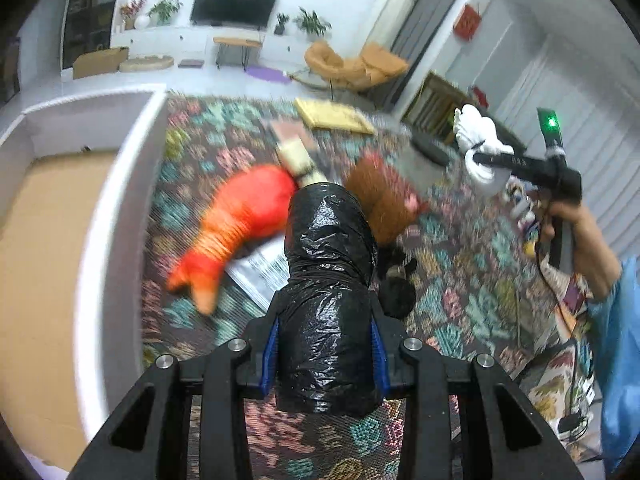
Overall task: Organize soft objects
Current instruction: 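Carry the black bag into the white box with the left gripper while the right drops the towel there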
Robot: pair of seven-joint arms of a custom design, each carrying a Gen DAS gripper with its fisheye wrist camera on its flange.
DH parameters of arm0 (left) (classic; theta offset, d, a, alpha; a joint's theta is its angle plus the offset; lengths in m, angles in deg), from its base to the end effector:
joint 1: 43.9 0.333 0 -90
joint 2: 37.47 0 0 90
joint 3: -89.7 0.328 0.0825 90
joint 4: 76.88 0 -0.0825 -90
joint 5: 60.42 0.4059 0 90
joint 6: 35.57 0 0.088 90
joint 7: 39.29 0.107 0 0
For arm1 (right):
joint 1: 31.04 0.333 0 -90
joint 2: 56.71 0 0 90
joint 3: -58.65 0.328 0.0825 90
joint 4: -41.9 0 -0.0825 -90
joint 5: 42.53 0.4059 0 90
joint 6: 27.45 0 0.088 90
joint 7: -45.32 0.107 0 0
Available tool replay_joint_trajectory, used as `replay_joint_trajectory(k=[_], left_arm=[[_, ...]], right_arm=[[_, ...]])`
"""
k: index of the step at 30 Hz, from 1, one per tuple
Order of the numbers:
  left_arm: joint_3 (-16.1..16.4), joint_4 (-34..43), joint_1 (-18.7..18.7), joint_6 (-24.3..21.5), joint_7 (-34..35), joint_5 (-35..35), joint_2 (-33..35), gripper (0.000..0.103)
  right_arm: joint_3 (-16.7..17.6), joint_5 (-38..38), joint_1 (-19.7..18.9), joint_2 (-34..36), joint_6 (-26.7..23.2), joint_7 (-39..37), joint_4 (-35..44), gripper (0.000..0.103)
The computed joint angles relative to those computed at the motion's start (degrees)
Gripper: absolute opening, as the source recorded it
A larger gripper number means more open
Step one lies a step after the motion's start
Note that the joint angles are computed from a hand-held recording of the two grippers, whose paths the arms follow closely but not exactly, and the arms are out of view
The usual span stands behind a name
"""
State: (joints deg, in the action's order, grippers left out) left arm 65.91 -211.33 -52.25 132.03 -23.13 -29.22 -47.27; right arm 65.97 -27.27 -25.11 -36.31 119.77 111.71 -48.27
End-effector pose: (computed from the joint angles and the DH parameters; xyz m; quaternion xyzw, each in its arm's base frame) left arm 0.4369 -0.3209 0.4712 -0.7200 0.5789 -0.3595 0.1313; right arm 0.7189 0.1507 0.5140 -0.7966 0.5033 -0.1604 0.2940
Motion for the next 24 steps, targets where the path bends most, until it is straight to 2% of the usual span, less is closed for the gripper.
replay_joint_trajectory(k=[3, 4, 7, 11, 12, 14, 15, 16, 17, 18, 21, 23, 24], left_arm=[[0.78, -4.97, 0.54, -1.93, 1.19, -2.39, -7.92, 0.036], [0.59, -6.58, 1.02, -3.05, 1.78, -3.31, -10.41, 0.036], [0.39, -12.03, 1.94, -9.30, 3.66, -6.83, -19.12, 0.037], [-0.25, -18.05, 3.21, -19.45, 5.37, -11.32, -29.00, 0.037], [-0.51, -19.05, 3.54, -21.06, 5.63, -12.24, -30.61, 0.037], [-1.73, -20.24, 4.46, -26.05, 5.15, -13.68, -33.12, 0.044], [-2.03, -20.71, 4.81, -27.43, 4.98, -14.02, -33.88, 0.059], [-2.45, -21.14, 5.19, -28.41, 4.52, -14.14, -34.64, 0.080], [-3.34, -21.49, 5.74, -29.18, 3.61, -13.80, -35.61, 0.088], [-4.13, -21.72, 6.16, -29.54, 2.91, -13.21, -36.51, 0.092], [-5.96, -21.62, 6.34, -28.73, 1.68, -11.80, -37.37, 0.093], [-6.39, -21.60, 6.25, -24.69, 1.06, -11.16, -36.76, 0.093], [-6.19, -21.43, 6.10, -21.92, 1.37, -11.04, -36.02, 0.093]], right_arm=[[3.30, 4.31, 1.23, -5.60, -2.78, -3.94, -4.31, 0.040], [4.99, 8.02, 1.95, -8.08, -4.30, -6.63, -6.43, 0.040], [7.78, 17.31, 5.12, -12.22, -8.82, -11.81, -9.83, 0.040], [9.93, 26.02, 10.83, -13.67, -13.64, -13.96, -11.47, 0.041], [10.14, 27.49, 12.19, -13.26, -14.62, -13.67, -11.23, 0.044], [10.51, 30.54, 14.97, -11.76, -15.51, -12.08, -10.57, 0.065], [10.53, 32.04, 16.11, -10.54, -16.72, -11.33, -9.72, 0.087], [10.09, 32.45, 17.05, -9.94, -17.00, -10.39, -9.45, 0.086], [9.53, 32.94, 17.87, -9.88, -16.55, -9.95, -9.78, 0.086], [9.02, 33.57, 18.46, -10.42, -15.33, -10.12, -10.85, 0.086], [6.77, 32.65, 19.42, -13.74, -6.25, -11.57, -16.78, 0.086], [4.84, 27.06, 20.01, -16.91, 4.78, -8.01, -23.68, 0.086], [3.35, 19.85, 20.03, -17.96, 11.33, -1.90, -27.56, 0.086]])
